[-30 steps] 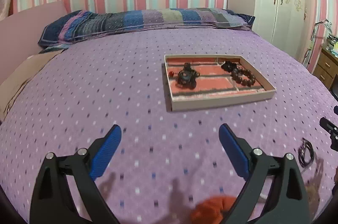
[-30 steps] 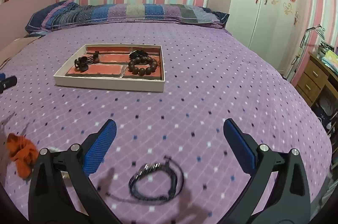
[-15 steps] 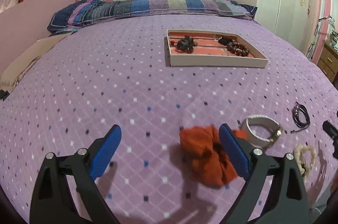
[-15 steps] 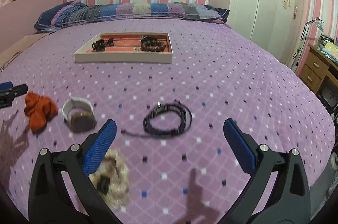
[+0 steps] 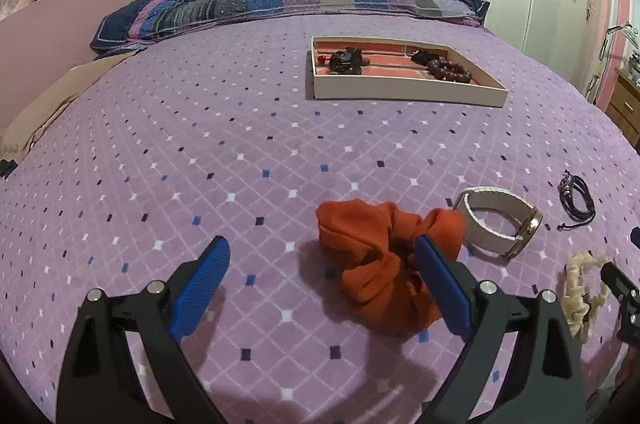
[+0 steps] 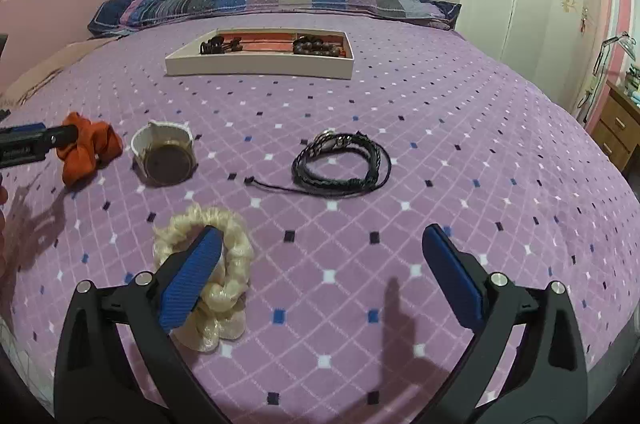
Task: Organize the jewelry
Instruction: 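Move the left tool to the orange scrunchie while the right tool reaches the cream scrunchie, then close the left tool on the orange scrunchie while the right tool grips the cream scrunchie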
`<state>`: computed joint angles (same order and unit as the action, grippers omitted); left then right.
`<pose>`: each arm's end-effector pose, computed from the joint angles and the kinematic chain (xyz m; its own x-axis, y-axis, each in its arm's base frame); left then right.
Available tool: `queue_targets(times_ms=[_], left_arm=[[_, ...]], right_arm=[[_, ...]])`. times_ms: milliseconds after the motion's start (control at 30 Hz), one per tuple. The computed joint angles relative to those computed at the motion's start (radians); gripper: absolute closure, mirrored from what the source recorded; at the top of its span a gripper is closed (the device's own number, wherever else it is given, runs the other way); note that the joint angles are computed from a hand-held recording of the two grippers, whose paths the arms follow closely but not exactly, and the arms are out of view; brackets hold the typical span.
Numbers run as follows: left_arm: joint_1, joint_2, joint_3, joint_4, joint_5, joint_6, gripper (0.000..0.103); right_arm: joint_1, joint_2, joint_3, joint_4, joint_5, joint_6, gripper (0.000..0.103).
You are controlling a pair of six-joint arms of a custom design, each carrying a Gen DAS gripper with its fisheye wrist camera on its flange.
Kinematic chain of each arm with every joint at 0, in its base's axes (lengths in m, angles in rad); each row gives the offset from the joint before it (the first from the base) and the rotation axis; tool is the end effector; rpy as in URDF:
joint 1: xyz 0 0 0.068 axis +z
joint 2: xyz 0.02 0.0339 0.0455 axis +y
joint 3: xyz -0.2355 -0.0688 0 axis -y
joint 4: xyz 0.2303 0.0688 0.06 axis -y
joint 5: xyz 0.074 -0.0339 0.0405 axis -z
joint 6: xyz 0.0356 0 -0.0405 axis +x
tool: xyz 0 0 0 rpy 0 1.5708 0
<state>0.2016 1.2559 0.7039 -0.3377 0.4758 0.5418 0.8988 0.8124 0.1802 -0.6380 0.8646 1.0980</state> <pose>0.2395 0.0323 0.1857 -0.5982 0.3456 -0.7230 0.4821 0.8759 0.0198 0.0885 0.0677 0.1040 -0.5981 0.1762 -0.7818 0.3620 0.9297 -0.0673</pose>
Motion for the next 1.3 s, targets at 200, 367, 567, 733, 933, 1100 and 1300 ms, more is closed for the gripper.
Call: queue_targets(times_ms=[200,367,567,733,933,1100,1300], left_arm=[[-0.018,0.02,-0.031,0.045,-0.016,0.001,0.012],[-0.029,0.071,-0.014,0.05,-0.013,0.01,0.028],[-0.044,0.114,0.0,0.032,-0.007,0.022,0.048],[-0.054,0.096,-0.014,0.033,-0.003,0.034,0.061],[-0.052,0.102,-0.011,0.033,0.005,0.032,0.069],[-0.046,0.113,0.004,0.019,0.016,0.04,0.077],[-0.039,0.119,0.021,0.006,0.024,0.044,0.081]], right_arm=[[-0.015,0.031,-0.017,0.089,-0.033,-0.069,0.016],[-0.095,0.018,-0.043,0.174,-0.109,-0.169,0.033],[-0.14,0.007,-0.067,0.231,-0.149,-0.211,0.05],[-0.152,0.026,-0.071,0.266,-0.16,-0.228,0.061],[-0.155,0.062,-0.065,0.305,-0.163,-0.254,0.081],[-0.151,0.084,-0.055,0.313,-0.155,-0.26,0.093],[-0.139,0.046,-0.052,0.27,-0.133,-0.243,0.095]])
